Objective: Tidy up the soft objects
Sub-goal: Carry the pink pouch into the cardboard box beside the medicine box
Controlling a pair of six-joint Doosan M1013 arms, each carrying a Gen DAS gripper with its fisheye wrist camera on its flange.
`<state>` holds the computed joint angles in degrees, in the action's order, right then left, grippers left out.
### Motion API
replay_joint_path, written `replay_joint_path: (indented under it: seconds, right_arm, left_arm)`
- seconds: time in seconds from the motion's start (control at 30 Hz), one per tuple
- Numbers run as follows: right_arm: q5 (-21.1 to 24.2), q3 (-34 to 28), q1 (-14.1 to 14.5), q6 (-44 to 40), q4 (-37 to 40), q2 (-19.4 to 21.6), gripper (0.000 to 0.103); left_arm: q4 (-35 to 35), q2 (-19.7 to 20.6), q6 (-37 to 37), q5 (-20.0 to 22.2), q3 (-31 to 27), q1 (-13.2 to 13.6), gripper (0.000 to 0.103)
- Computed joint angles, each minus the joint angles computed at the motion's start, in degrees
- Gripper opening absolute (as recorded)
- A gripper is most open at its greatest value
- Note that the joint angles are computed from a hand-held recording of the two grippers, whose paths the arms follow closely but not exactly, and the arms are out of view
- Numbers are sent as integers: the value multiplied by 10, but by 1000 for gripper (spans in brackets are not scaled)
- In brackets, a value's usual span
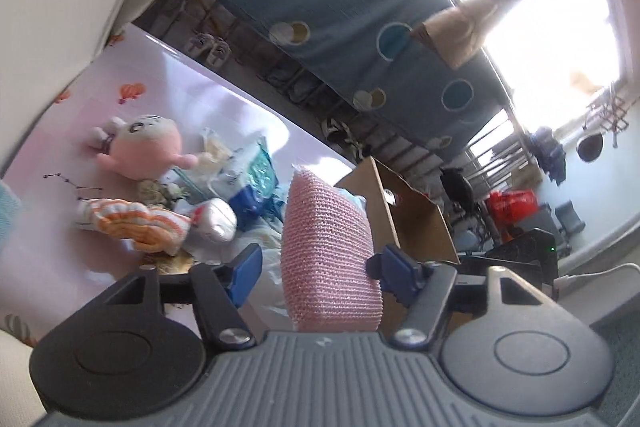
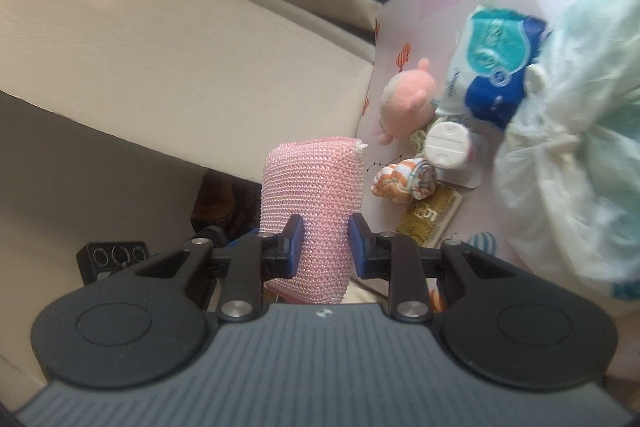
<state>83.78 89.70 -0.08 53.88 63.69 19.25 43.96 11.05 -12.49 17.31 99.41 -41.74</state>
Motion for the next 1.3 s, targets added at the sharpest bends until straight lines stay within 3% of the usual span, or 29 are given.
replay_joint_path:
  seconds: [0.07, 0.13, 0.23, 0.4, 0.53, 0.63, 0.73, 0.83, 1.1, 1.3]
  right_arm:
    - [-2, 5, -23, -9, 6, -8, 23]
    - [-8, 8, -46, -14, 7, -15, 23]
    - [-18, 5, -81, -19, 4, -19, 23]
    - [-49, -11, -134, -20, 0, -14, 23]
    - [-77, -43, -165, -10, -9, 11, 23]
    - [-106, -82, -172, 8, -28, 40, 23]
    - [-131, -130, -167, 29, -64, 78, 23]
    - [-157, -180, -147, 46, -122, 120, 23]
    - [-213, -283, -73, 41, -338, 206, 23]
    - [-223, -304, -58, 41, -365, 229, 24]
  left_arm:
    - [-84, 22, 106, 4, -33, -1, 50]
    - [-190, 46, 234, 6, -70, 1, 43]
    - [-288, 90, 368, 40, -140, -2, 37]
    - [-421, 177, 556, 104, -278, -1, 36]
    - [-475, 255, 636, 170, -403, 1, 40]
    - [-447, 299, 627, 210, -477, 2, 45]
    - [-434, 311, 612, 210, -495, 5, 48]
    - [-405, 298, 575, 193, -469, 9, 51]
    - [-279, 248, 450, 199, -388, 14, 56]
    - [-176, 205, 350, 200, -325, 9, 67]
